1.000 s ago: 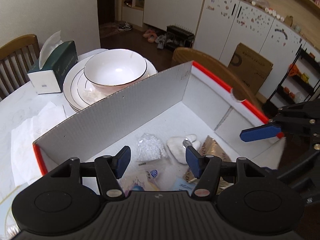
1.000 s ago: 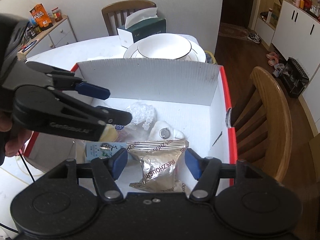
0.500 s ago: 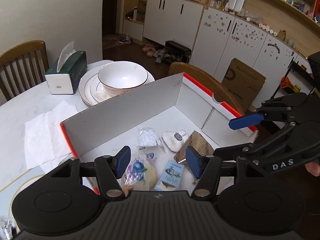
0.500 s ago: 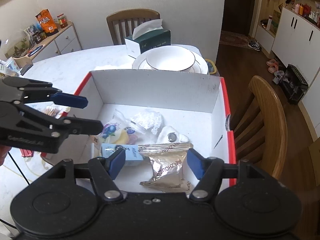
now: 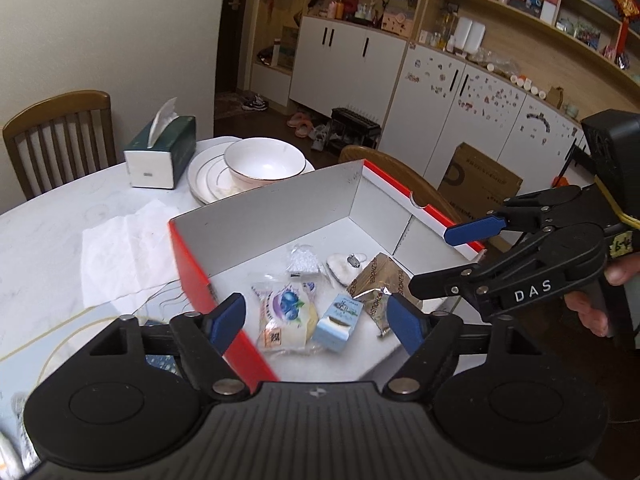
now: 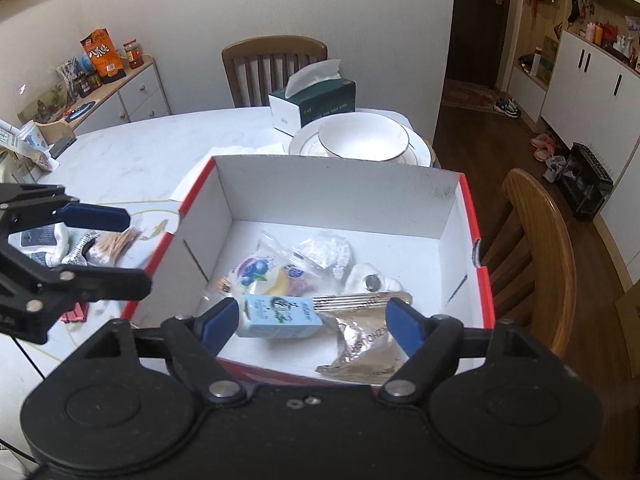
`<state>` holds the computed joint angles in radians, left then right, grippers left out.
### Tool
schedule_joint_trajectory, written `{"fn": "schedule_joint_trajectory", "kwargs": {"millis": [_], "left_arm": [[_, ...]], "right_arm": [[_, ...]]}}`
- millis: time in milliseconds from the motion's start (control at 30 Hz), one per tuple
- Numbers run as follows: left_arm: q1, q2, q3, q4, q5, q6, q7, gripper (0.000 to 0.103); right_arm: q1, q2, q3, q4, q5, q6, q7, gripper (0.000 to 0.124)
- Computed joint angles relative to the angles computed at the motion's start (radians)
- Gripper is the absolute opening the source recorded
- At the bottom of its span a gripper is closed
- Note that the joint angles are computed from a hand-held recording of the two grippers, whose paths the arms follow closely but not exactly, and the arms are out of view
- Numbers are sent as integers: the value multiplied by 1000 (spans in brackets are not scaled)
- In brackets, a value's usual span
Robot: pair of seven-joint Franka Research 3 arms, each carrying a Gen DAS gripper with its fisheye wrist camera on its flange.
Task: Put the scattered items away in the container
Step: 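Move both open grippers back from the box to the table items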
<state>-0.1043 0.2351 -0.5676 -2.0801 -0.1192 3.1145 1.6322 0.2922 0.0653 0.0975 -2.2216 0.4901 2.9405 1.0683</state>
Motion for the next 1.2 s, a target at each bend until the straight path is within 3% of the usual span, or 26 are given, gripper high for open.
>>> {"fn": "schedule_joint_trajectory", "kwargs": {"millis": [200, 367, 533, 667, 700, 800, 967, 1200], "left_arm": [[110, -71, -100, -92, -121, 24, 95, 82], [298, -112, -302, -140, -436, 29, 364, 82], [380, -162, -381, -167, -739, 11, 610, 85], [381, -211, -359, -188, -932, -22, 770, 87], [375, -222, -346, -194, -974, -26, 806, 92], [354, -257, -296, -215, -1093, -47, 908, 100], [307, -310, -194, -252, -1248, -73, 1070, 101], [264, -361, -42, -307, -1305, -137, 1225, 102]], "right_arm": [[32, -15, 5, -26, -64, 39, 94, 88], [57, -21, 12, -41, -128, 57, 180, 89], [86, -19, 19, -51, -206, 70, 278, 90], [109, -11, 28, -45, -249, 73, 340, 90], [115, -8, 29, -42, -260, 74, 357, 90], [137, 6, 31, -29, -303, 76, 407, 90], [176, 35, 29, 3, -374, 68, 484, 90], [242, 90, 9, 69, -483, 44, 604, 90]]}}
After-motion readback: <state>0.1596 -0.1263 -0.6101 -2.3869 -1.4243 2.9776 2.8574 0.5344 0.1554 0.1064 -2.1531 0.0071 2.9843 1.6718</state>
